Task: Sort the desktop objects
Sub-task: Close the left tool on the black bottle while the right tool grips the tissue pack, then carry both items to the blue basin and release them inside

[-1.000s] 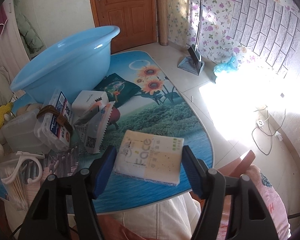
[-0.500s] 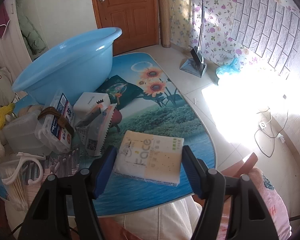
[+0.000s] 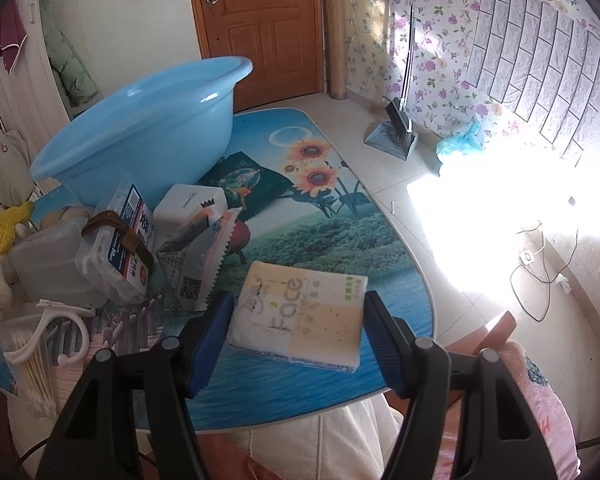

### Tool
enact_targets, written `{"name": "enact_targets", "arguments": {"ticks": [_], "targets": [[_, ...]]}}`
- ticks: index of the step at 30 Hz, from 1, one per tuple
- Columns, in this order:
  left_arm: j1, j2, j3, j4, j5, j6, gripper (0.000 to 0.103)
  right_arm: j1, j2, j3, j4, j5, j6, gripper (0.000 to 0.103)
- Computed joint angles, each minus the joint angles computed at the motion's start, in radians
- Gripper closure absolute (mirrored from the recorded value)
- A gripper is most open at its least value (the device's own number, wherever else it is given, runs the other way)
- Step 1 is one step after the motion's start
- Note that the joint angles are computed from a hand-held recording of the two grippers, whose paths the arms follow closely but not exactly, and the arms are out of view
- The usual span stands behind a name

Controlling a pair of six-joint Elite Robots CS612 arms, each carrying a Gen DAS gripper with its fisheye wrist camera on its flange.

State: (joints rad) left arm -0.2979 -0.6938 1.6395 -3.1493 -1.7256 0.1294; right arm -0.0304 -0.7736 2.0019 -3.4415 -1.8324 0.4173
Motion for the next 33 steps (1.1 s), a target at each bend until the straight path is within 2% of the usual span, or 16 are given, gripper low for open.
{"name": "enact_targets", "arguments": {"ticks": [12,19,25,33], "targets": [[0.004,-0.011,0.012,-0.004,-0.009,-0.031,0.042,0.009,-0.011,0.003,-0.068,-0.002,-0.038,0.038],[0.011,-0.025,0.019,-0.044,-0.015,-0.069,0.042,0.015,-0.015,-0.006,-0.096,0.006,-0.064,0.038],[0.009,-0.049,0.025,-0.067,-0.044,-0.070,0.042,0.024,-0.026,-0.010,-0.141,0.031,-0.117,0.038],[-0.012,-0.079,0.012,-0.110,-0.092,-0.070,0.041,0.032,-0.032,-0.047,-0.196,0.090,-0.191,0.038]]}}
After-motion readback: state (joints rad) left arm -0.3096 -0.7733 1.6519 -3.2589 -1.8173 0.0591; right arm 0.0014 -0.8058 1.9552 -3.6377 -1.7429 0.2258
